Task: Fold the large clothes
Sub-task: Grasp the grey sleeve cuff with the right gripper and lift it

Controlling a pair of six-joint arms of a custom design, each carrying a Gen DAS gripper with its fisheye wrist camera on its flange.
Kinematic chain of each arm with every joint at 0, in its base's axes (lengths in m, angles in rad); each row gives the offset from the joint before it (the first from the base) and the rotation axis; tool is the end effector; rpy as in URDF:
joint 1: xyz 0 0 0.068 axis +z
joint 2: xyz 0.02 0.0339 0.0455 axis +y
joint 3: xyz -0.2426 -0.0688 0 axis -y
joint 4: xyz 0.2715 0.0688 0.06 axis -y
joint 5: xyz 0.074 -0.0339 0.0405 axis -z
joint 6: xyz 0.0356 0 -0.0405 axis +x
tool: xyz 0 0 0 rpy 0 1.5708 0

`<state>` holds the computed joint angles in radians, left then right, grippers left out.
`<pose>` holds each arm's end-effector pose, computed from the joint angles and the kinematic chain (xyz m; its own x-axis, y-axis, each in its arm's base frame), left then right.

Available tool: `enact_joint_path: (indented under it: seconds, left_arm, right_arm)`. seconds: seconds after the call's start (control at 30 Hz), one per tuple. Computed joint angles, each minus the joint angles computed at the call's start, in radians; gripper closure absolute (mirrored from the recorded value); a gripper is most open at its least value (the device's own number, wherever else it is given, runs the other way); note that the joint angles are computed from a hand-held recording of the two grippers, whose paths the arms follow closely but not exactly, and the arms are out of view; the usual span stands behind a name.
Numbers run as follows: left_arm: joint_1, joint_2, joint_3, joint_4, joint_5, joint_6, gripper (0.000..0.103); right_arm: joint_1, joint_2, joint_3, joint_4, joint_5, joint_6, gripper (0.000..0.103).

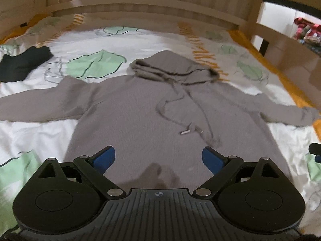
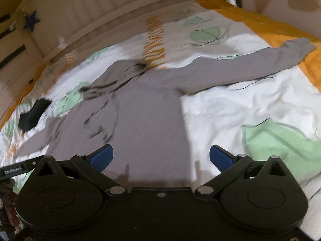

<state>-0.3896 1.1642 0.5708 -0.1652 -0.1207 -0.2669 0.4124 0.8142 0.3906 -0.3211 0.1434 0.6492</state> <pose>0.2440 -0.0956 0.1590 -0.6920 0.0011 -0.7219 0.1179 0.9867 -0.1115 0.1907 0.0779 0.1590 -0.6762 0.3573 -0.6443 0.1361 0.9201 0.3674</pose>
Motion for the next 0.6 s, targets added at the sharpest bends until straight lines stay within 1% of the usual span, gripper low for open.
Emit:
enact_joint_path:
  seconds: [0.07,0.13,0.23,0.33,0.5,0.6]
  left_arm:
    - [0.000,0.053,0.018,0.045,0.003,0.006,0.008]
    - [-0.006,0.118,0.050,0.072,-0.028,0.012,0.008]
    - [-0.006,0.218,0.105,0.108,-0.055,0.024,0.008]
    - [0.007,0.319,0.167,0.135,-0.055,0.028,0.008]
    - [0.019,0.490,0.272,0.212,-0.088,0.045,0.008]
    - [0.033,0.575,0.317,0.266,-0.071,0.038,0.008]
  right_arm:
    - [-0.096,0.023,0.004,0.014,-0.063,-0.039,0.001]
    - [-0.193,0.070,0.023,0.029,-0.115,-0.088,0.001]
    - [-0.329,0.133,0.048,0.055,-0.155,-0.167,0.001]
    - [-0.467,0.214,0.083,0.100,-0.192,-0.236,0.001]
    - [-0.683,0.417,0.178,0.212,-0.252,-0.324,0.001]
    - [-0.778,0.551,0.250,0.289,-0.269,-0.351,0.001]
